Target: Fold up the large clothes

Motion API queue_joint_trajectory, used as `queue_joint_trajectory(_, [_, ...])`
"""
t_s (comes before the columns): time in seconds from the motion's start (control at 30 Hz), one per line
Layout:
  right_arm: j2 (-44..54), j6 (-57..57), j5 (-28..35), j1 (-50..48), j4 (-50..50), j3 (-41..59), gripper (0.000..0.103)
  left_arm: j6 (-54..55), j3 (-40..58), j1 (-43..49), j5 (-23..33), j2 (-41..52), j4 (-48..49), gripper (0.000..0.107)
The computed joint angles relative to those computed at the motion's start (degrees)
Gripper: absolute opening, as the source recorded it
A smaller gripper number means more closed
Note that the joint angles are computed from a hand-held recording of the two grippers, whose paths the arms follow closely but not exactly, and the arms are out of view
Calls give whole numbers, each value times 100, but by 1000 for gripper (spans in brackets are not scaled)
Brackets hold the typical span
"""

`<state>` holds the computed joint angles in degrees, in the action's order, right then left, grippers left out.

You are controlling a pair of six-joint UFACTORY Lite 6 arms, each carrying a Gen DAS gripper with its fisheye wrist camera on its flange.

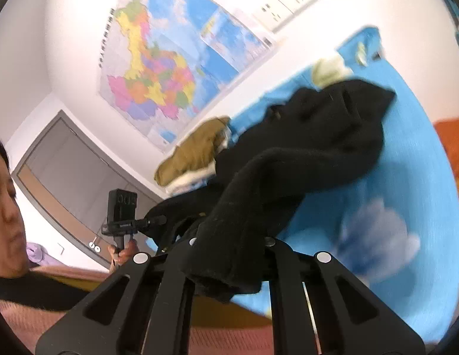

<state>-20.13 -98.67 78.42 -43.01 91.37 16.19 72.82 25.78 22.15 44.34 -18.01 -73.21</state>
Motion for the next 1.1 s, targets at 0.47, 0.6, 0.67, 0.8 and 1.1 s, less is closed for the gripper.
queue_joint_trajectory(0.47, [1471,682,-460,845,996,2481,7,-1228,2380,30,222,1071,853,20])
queue_joint_trajectory(0.6, [2015,1074,-629,1011,1156,3369,7,-1864,3484,-134,173,1646,1378,19])
queue_joint_trajectory(0.67, [2331,1281,-753,1112,1200,3862,7,-2203,4150,-177,229,2080,1593,19])
queue_joint_trajectory(0.8, [3059,1759,-1135,1289,1210,4947,7,-2989,5614,-257,349,3126,2077,19])
queue_joint_trajectory(1.1, [5481,3542,-2185,1676,523,8308,7,-5293,10430,-394,1162,6561,3445,19])
